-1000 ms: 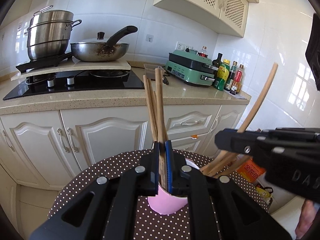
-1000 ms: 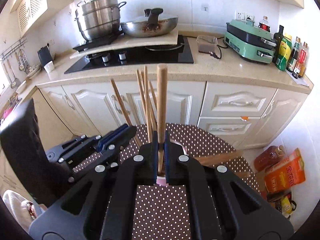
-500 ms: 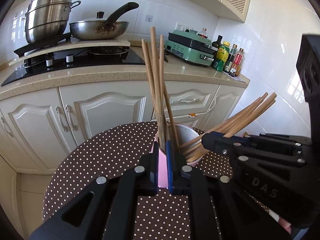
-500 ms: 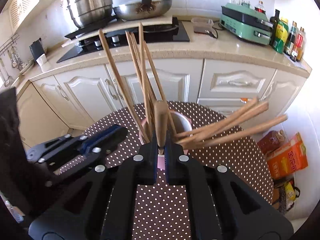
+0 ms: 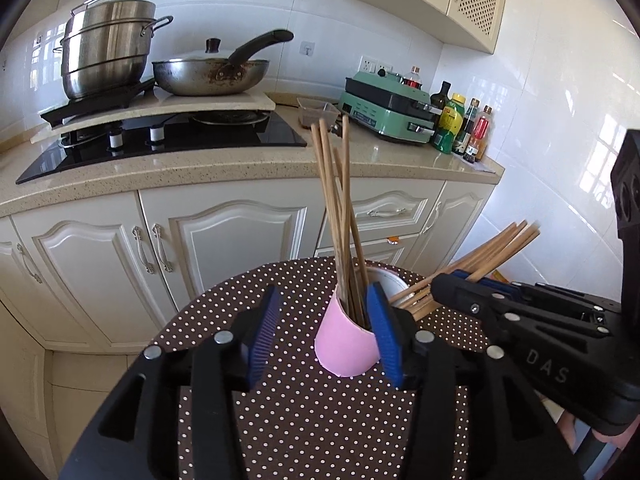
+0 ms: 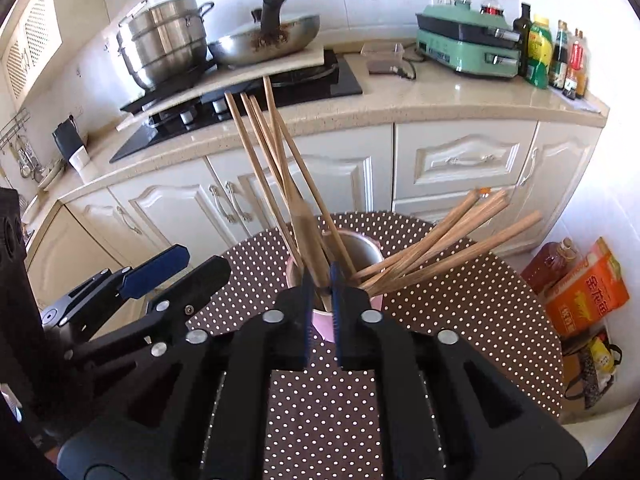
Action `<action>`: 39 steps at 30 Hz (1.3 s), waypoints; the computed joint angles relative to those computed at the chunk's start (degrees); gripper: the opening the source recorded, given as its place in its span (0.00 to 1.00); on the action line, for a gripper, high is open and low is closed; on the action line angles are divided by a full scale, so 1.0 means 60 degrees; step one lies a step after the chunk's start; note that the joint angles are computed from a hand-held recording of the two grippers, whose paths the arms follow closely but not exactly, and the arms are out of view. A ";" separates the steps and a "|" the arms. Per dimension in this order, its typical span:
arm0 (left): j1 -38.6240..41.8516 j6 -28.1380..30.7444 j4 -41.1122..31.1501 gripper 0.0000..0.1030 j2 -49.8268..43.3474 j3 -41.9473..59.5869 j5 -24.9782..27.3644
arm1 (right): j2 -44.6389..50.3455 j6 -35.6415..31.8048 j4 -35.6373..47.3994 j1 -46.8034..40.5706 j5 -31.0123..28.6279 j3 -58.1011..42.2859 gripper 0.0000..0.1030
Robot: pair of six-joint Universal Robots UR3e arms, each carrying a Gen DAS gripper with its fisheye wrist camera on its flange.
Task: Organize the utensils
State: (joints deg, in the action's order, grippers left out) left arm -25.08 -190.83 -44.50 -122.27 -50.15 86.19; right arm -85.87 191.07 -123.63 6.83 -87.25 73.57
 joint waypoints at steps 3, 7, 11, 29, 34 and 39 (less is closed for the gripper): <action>0.0078 0.0154 -0.0111 0.51 0.0318 -0.0062 -0.0034 | -0.0317 0.0249 0.0035 0.0133 -0.0196 -0.0072 0.34; 0.0156 0.0445 -0.0068 0.57 0.1082 -0.0490 -0.0057 | -0.0747 0.0492 0.0175 0.0472 -0.0674 -0.0282 0.43; 0.0168 0.0782 -0.0192 0.58 0.1836 -0.0762 0.0019 | -0.1133 0.0754 0.0578 0.1046 -0.1390 -0.0772 0.48; -0.0360 0.0954 -0.0986 0.68 0.4223 -0.0245 0.0546 | -0.0288 0.1841 0.3557 0.5486 -0.6597 -0.5518 0.67; -0.0948 0.0865 -0.1468 0.70 0.4256 0.0508 0.1264 | -0.0418 0.1704 0.3855 0.5846 -0.6966 -0.5921 0.72; -0.1984 0.0756 -0.1939 0.70 0.3889 0.1488 0.2661 | -0.0928 0.1259 0.3820 0.5676 -0.6425 -0.5652 0.73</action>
